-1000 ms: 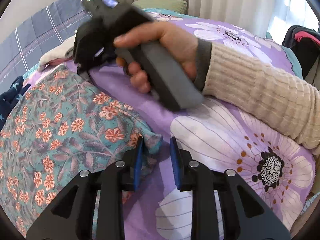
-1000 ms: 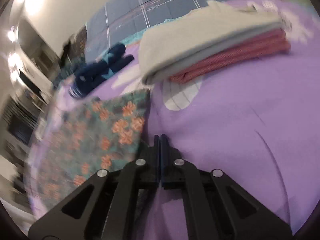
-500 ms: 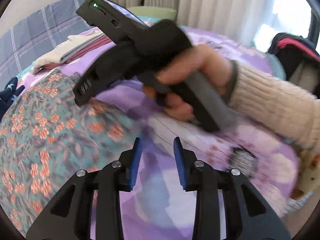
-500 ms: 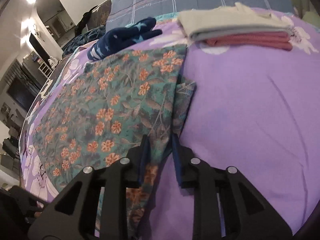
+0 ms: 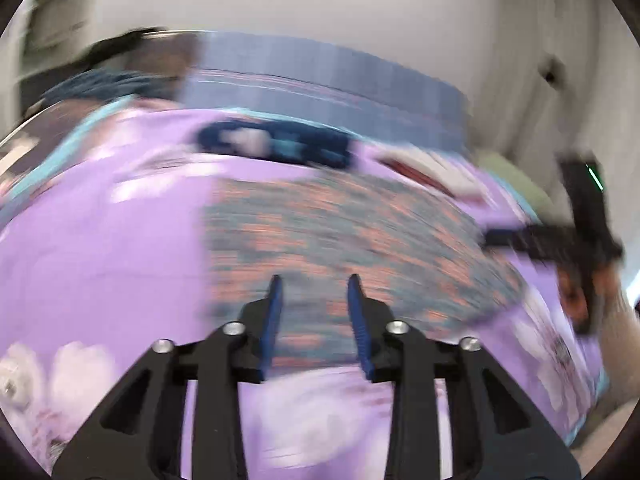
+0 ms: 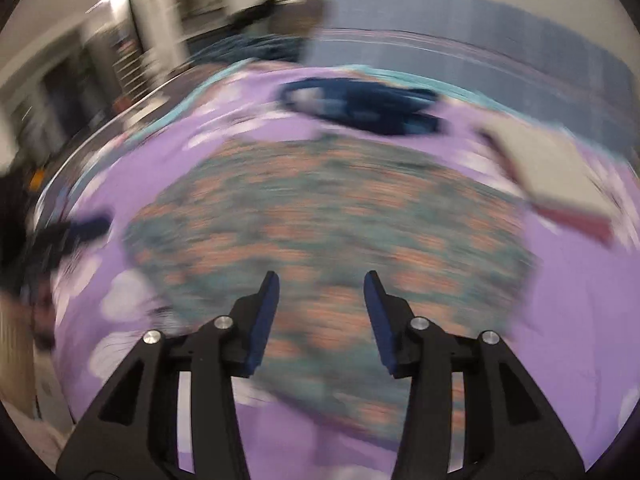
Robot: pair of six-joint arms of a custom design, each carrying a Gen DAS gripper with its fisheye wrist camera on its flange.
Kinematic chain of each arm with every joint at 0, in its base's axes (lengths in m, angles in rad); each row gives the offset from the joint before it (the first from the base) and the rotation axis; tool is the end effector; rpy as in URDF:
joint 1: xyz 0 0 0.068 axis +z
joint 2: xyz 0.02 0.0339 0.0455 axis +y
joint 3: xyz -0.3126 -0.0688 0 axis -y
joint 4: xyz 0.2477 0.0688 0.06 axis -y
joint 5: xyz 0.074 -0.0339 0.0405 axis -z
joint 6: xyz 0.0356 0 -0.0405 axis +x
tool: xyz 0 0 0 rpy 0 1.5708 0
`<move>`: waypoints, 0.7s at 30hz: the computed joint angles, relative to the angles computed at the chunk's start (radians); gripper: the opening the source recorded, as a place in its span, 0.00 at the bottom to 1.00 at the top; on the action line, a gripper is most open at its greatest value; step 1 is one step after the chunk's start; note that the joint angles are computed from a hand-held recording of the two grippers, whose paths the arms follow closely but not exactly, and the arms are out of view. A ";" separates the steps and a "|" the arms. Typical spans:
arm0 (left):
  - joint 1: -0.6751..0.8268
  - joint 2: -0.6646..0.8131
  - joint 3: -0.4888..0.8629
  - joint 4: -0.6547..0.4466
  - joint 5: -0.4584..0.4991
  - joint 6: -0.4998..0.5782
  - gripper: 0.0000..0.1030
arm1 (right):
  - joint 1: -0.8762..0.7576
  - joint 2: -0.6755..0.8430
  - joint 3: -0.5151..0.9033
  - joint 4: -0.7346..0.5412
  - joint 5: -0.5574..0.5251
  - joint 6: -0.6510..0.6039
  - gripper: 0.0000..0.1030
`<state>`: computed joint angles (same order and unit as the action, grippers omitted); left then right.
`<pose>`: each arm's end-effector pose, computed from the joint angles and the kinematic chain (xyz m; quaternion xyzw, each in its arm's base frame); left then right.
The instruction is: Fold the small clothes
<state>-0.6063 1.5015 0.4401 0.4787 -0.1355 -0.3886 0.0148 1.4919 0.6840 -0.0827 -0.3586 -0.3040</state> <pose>0.2187 -0.1458 0.1782 0.0635 0.8767 -0.1734 0.4442 0.2772 0.0166 0.2041 -0.2060 0.9064 0.1191 0.3490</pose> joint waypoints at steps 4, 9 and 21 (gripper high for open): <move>0.165 -0.007 -0.089 0.079 0.158 0.006 0.22 | 0.293 0.046 0.013 0.028 0.063 0.075 0.45; 0.230 0.093 -0.098 0.151 0.341 0.045 0.23 | 0.475 0.119 0.047 0.026 0.162 0.140 0.45; 0.303 0.218 -0.021 0.144 0.531 0.141 0.01 | 0.515 0.075 0.005 -0.026 0.294 0.188 0.49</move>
